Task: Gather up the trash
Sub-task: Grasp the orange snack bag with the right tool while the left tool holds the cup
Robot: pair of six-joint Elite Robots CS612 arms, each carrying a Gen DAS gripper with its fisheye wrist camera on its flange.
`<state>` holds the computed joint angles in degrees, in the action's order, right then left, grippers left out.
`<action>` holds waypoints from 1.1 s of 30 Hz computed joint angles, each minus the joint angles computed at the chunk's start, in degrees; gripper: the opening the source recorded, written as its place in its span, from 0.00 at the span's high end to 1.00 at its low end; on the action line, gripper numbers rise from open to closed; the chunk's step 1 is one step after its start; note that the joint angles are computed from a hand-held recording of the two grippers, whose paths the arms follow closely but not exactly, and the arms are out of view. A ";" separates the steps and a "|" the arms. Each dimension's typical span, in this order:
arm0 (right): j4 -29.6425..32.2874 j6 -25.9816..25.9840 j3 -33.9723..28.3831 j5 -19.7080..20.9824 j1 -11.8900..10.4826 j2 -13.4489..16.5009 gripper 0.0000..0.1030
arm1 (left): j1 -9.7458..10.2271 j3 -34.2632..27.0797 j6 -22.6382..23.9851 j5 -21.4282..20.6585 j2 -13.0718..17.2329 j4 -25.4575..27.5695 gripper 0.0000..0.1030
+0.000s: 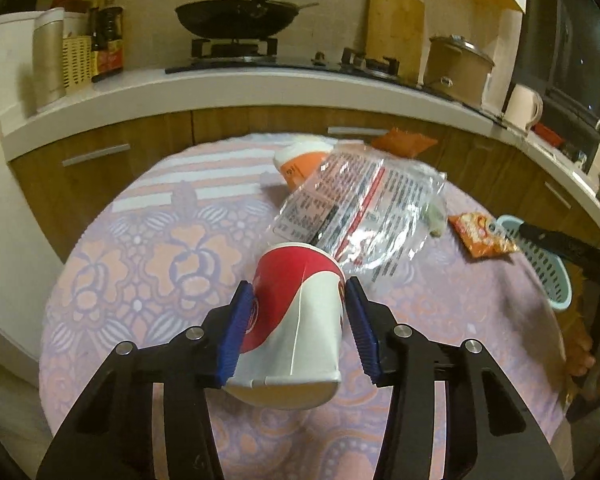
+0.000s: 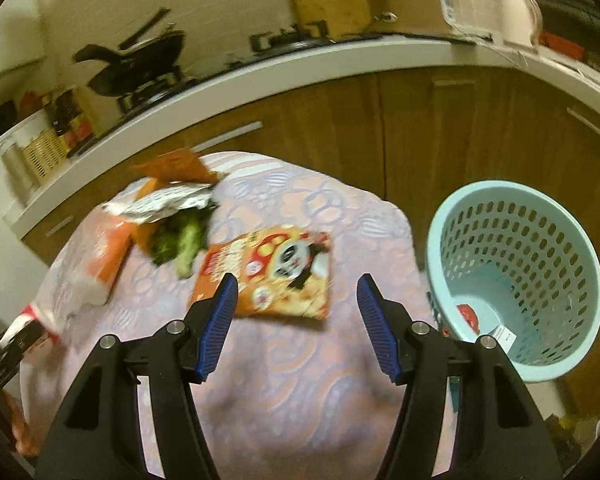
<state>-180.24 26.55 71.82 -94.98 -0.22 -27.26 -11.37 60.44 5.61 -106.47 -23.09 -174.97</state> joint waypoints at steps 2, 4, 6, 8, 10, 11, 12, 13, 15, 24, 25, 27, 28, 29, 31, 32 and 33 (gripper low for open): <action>4.06 -0.34 -2.15 2.68 -0.60 0.82 0.41 | 0.01 0.11 -0.32 -0.21 -0.20 -0.67 0.56; 6.77 0.41 -4.01 4.62 -1.04 1.78 0.41 | -0.07 0.41 -0.03 -0.50 -0.47 -1.24 0.56; 7.67 1.28 -5.00 6.92 -1.40 2.48 0.41 | -0.28 0.91 0.53 -0.17 -0.82 -2.10 0.56; 7.86 0.33 -5.42 6.31 -1.10 2.74 0.42 | -0.40 1.17 0.76 -0.52 -1.04 -2.43 0.56; 8.88 -1.65 -6.09 5.68 -0.68 2.91 0.46 | -0.52 1.33 0.83 -0.75 -1.18 -2.65 0.56; 9.32 -2.51 -6.31 4.87 -0.44 2.93 0.56 | -0.59 1.40 0.89 -1.02 -1.25 -2.76 0.56; 9.40 -2.93 -6.48 4.42 -0.31 2.98 0.69 | -0.64 1.47 1.01 -1.24 -1.29 -2.86 0.56; 9.17 -3.24 -6.46 4.36 -0.23 2.99 0.71 | -0.73 1.56 1.05 -1.34 -1.34 -2.99 0.56; 8.22 -3.29 -6.05 4.03 -0.15 2.86 0.79 | -0.97 1.86 1.35 -1.35 -1.51 -3.27 0.56; 0.29 -2.36 -1.33 5.58 -0.61 0.76 0.87 | -2.28 3.91 3.21 -2.60 -3.01 -5.73 0.56; -0.83 -2.21 -0.50 5.66 -0.72 0.29 0.87 | -2.48 4.01 3.46 -2.85 -3.15 -5.99 0.56; -2.18 -1.88 0.42 5.58 -0.92 -0.28 0.89 | -2.87 4.11 3.87 -3.37 -3.34 -6.31 0.56; -3.15 -1.63 1.23 5.33 -1.08 -0.75 0.89 | -3.10 4.15 4.06 -3.62 -3.41 -6.49 0.56; -3.66 -1.45 1.68 5.13 -1.20 -1.02 0.90 | -3.47 4.07 4.42 -4.16 -3.49 -6.55 0.56; -5.34 -0.97 3.10 4.53 -1.52 -1.76 0.91 | -3.87 3.68 4.99 -5.16 -3.44 -6.18 0.56; -5.91 -0.86 3.60 4.22 -1.66 -2.01 0.91 | -4.21 3.35 5.60 -6.06 -3.41 -5.82 0.56; -6.56 -0.77 4.17 3.60 -1.78 -2.30 0.91 | -4.49 3.12 6.03 -6.60 -3.40 -5.69 0.56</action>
<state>-186.79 25.78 76.00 -91.38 -1.99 -29.56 -15.86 63.56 11.64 -113.07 -26.49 -180.66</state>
